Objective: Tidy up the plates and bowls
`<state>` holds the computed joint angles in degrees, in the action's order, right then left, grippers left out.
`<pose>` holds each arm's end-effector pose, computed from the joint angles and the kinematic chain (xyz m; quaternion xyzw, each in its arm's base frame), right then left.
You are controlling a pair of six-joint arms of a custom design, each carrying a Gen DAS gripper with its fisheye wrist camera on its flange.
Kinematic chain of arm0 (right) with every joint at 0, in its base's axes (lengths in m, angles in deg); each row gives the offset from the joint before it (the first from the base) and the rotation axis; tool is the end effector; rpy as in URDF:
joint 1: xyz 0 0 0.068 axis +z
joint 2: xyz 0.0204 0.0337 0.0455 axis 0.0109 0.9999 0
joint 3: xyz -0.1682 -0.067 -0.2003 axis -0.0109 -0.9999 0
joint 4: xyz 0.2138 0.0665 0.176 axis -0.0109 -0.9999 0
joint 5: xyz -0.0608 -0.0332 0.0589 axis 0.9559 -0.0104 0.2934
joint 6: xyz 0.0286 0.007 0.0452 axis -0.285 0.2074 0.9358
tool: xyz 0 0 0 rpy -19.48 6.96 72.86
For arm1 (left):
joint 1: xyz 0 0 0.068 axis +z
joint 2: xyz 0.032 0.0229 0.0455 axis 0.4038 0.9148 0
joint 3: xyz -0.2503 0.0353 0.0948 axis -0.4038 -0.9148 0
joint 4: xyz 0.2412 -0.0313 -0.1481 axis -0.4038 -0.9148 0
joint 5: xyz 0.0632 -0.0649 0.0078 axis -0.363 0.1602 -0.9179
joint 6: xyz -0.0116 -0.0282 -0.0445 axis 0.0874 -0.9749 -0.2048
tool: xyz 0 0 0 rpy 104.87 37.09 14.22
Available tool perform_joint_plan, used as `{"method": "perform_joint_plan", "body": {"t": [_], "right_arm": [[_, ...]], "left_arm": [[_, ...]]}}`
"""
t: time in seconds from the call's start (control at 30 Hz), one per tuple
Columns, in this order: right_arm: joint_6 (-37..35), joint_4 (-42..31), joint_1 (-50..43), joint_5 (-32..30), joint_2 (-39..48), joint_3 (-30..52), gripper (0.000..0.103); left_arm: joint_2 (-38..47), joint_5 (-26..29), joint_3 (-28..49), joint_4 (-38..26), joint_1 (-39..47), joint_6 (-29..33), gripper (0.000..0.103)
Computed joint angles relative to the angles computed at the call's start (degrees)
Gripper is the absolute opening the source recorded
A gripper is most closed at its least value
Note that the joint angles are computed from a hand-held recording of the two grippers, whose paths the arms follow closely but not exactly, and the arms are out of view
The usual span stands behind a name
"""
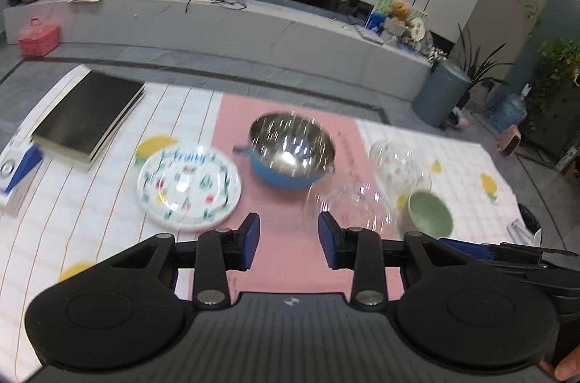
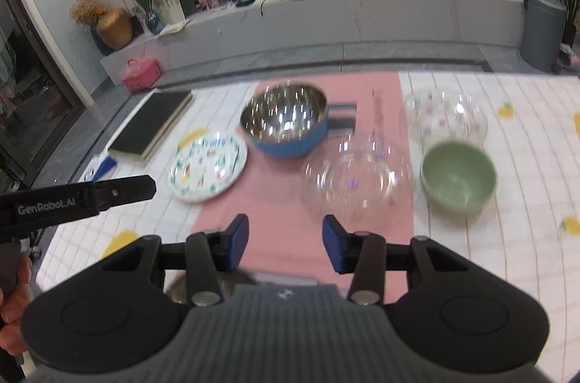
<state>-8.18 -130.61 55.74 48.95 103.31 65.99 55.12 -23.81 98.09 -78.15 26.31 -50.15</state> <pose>0.1260 0.1433 0.2439 0.1847 0.9022 0.0637 0.3846 0.2847 -0.0081 0.3299 0.2371 0.8903 -0.2287 0.3143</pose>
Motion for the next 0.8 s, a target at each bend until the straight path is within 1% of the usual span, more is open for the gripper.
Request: {"method": "perform_joint_plan", "body": {"t": [0.07, 0.17, 0.27, 0.4, 0.6, 0.7, 0.77, 0.8], "right_arm": [[-5.6, 2.5, -5.0, -2.1, -0.6, 0.5, 0.045], [-13.0, 6.0, -12.3, -4.9, 0.8, 1.7, 0.045], [-20.2, 10.0, -18.6, -7.1, 4.3, 2.7, 0.045], [-27.4, 16.6, -28.2, -13.8, 10.1, 3.3, 0.045], [-31.2, 24.0, -39.7, -24.6, 22.6, 6.7, 0.045], [-31.7, 26.2, -43.4, -28.5, 29.0, 9.7, 0.045], [-31.6, 27.2, -45.0, -30.5, 32.6, 11.6, 0.043], [-31.6, 27.8, -45.5, -31.2, 34.3, 12.3, 0.040]], "left_arm": [[3.3, -1.2, 2.9, 1.6, -2.0, -1.5, 0.041], [8.4, -2.8, 6.2, 4.5, -4.7, -3.1, 0.041], [14.4, -4.2, 9.4, 6.7, -7.0, -4.2, 0.041], [22.9, -5.4, 14.7, 7.4, -9.3, -5.3, 0.041], [35.1, -7.3, 24.5, 6.7, -11.3, -8.1, 0.041], [40.4, -7.6, 29.2, 5.7, -11.8, -10.3, 0.041], [42.9, -8.5, 31.1, 5.6, -12.4, -10.8, 0.041], [43.9, -8.9, 32.0, 5.4, -12.7, -10.9, 0.041]]}}
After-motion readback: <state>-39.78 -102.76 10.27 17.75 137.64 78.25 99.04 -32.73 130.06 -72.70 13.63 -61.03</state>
